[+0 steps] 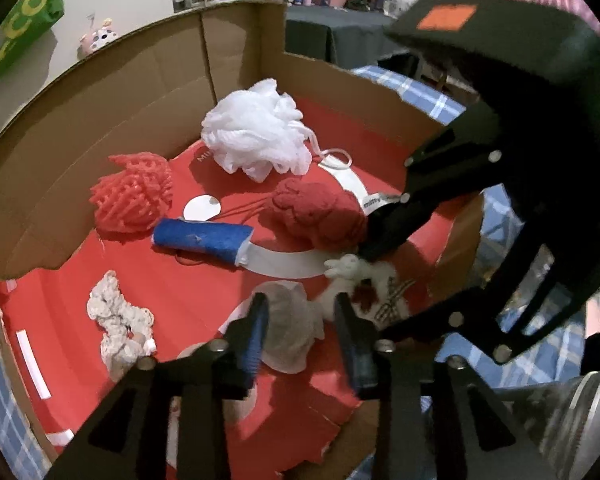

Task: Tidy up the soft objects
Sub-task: 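Lower the lamb and tissue into the box and open both grippers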

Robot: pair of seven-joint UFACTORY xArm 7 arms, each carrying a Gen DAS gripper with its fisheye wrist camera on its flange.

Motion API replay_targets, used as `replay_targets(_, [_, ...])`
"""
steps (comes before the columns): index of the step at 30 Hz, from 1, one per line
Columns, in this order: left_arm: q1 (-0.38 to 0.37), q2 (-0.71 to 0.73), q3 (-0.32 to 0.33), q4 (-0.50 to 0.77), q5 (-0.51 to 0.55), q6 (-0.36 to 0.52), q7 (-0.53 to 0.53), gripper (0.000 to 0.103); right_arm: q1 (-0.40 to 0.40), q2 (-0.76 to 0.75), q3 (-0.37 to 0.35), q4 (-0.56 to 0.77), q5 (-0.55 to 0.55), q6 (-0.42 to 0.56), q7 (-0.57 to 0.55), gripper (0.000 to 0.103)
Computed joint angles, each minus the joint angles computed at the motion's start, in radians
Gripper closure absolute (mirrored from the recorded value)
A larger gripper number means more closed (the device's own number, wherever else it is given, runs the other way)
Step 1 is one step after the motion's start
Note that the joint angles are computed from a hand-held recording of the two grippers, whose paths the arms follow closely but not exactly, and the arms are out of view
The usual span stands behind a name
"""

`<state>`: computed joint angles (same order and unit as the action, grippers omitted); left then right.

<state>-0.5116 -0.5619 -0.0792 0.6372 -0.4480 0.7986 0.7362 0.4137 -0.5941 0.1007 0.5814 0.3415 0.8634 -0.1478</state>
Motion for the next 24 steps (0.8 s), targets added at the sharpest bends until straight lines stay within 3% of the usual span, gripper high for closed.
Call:
replay_targets(2, [0.009,-0.027,0.001,-0.008,-0.002,0.002,-0.020,0.056,-0.010,-0.019,-0.003,0.000,-0.004,0.014,0.016,0.050])
replay_targets(7, [0.034,-0.121,0.015,-0.034,-0.028,0.007,-0.116,0.032,-0.028,-0.115,-0.004,-0.020,-0.002,0.034,0.071,0.042])
replay_targets(12, [0.077,-0.227,0.011,-0.073,-0.010,0.013,-0.262,0.022,-0.063,-0.258,0.035,-0.064,-0.013,0.023,0.244,0.030])
replay_targets(15, [0.101,-0.291,-0.006,-0.101,0.016,0.005,-0.372,0.010,-0.083,-0.314,0.071,-0.087,-0.043,0.020,0.366,0.029])
replay_targets(18, [0.119,-0.337,-0.027,-0.127,0.043,-0.003,-0.489,0.008,-0.105,-0.354,0.127,-0.096,-0.107,0.035,0.488,0.029])
replay_targets(24, [0.139,-0.391,-0.050,-0.175,0.117,0.002,-0.662,0.004,-0.067,-0.379,0.135,-0.153,-0.138,-0.014,0.627,0.028])
